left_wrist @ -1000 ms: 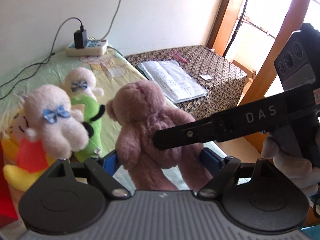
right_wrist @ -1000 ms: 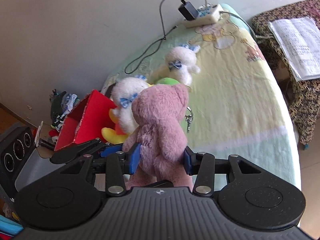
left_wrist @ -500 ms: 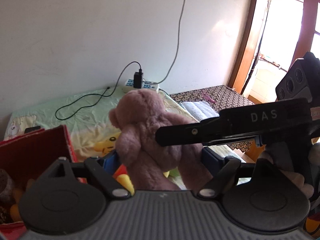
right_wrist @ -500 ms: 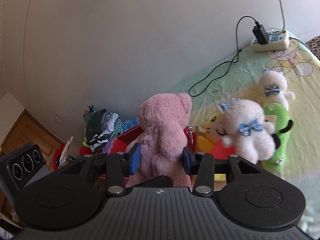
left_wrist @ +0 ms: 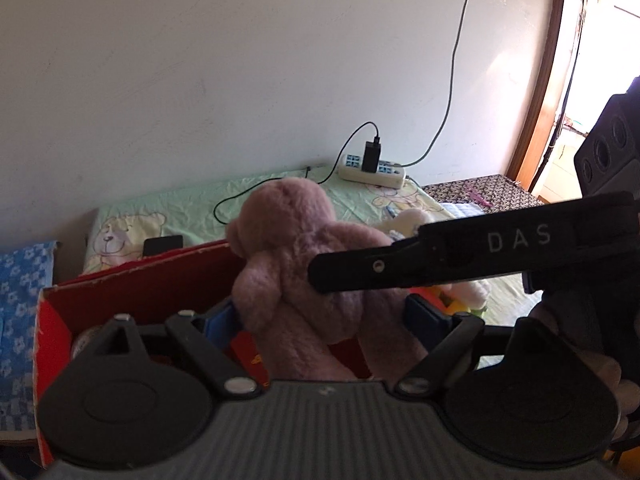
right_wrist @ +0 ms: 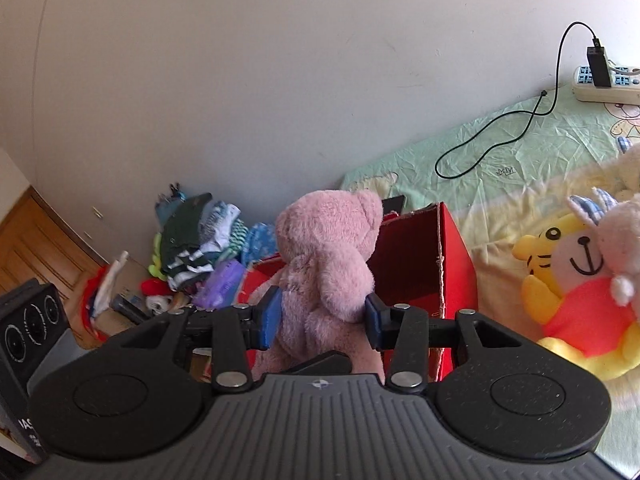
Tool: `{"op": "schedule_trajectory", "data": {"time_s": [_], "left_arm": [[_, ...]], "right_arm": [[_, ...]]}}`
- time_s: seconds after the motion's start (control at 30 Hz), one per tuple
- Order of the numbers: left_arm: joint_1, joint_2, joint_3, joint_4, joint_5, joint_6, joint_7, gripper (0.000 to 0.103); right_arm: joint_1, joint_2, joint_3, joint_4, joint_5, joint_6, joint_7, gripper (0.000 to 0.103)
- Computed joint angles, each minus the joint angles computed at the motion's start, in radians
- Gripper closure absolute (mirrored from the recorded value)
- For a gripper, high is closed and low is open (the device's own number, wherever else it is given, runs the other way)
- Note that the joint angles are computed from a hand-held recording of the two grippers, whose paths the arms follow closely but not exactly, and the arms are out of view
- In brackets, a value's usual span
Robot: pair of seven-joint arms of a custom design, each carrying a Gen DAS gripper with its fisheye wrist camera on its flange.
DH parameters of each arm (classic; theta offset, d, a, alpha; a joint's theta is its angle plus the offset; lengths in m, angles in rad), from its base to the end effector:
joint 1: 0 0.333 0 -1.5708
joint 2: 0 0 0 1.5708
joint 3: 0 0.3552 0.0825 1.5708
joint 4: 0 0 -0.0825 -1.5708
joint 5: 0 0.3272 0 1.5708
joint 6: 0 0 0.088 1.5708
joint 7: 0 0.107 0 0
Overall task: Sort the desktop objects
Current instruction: 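Carry the teddy bear with the right gripper over the red box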
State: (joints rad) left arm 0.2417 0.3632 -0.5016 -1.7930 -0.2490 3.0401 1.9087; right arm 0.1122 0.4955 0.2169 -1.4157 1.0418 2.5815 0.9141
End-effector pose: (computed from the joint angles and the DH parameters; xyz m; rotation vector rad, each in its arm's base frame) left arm 0.6458 -0.0955 0.5427 -1.5072 1.9373 -1.0885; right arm 0.6865 0.1765 0.5416 -1.5954 1.3199 0.0545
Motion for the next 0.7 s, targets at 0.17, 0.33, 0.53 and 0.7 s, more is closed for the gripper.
{"op": "schedule_trajectory", "data": {"time_s": [0.17, 0.33, 0.53, 0.7], "left_arm": [[0.057, 0.071, -0.051, 0.053, -0.043, -0.062, 0.033, 0.016], [0.047, 0.111, -0.029, 0.102, -0.078, -0.126, 0.057, 0.016], [0.041, 0.135, -0.017, 0.147, -0.135, -0.200, 0.106, 0.014], [-0.004, 0.175, 0.057, 0.218, -0.146, -0.313, 0.083, 0.014]], "right_arm": [[0.082, 0.055, -0.062, 0.057, -0.198, 0.035, 0.140, 0.058], [0.127, 0.115, -0.105, 0.127, -0.392, 0.030, 0.288, 0.059], [0.190, 0.186, -0.169, 0.256, -0.657, -0.066, 0.444, 0.060], [0.216, 0.244, -0.194, 0.334, -0.783, -0.096, 0.492, 0.083]]}}
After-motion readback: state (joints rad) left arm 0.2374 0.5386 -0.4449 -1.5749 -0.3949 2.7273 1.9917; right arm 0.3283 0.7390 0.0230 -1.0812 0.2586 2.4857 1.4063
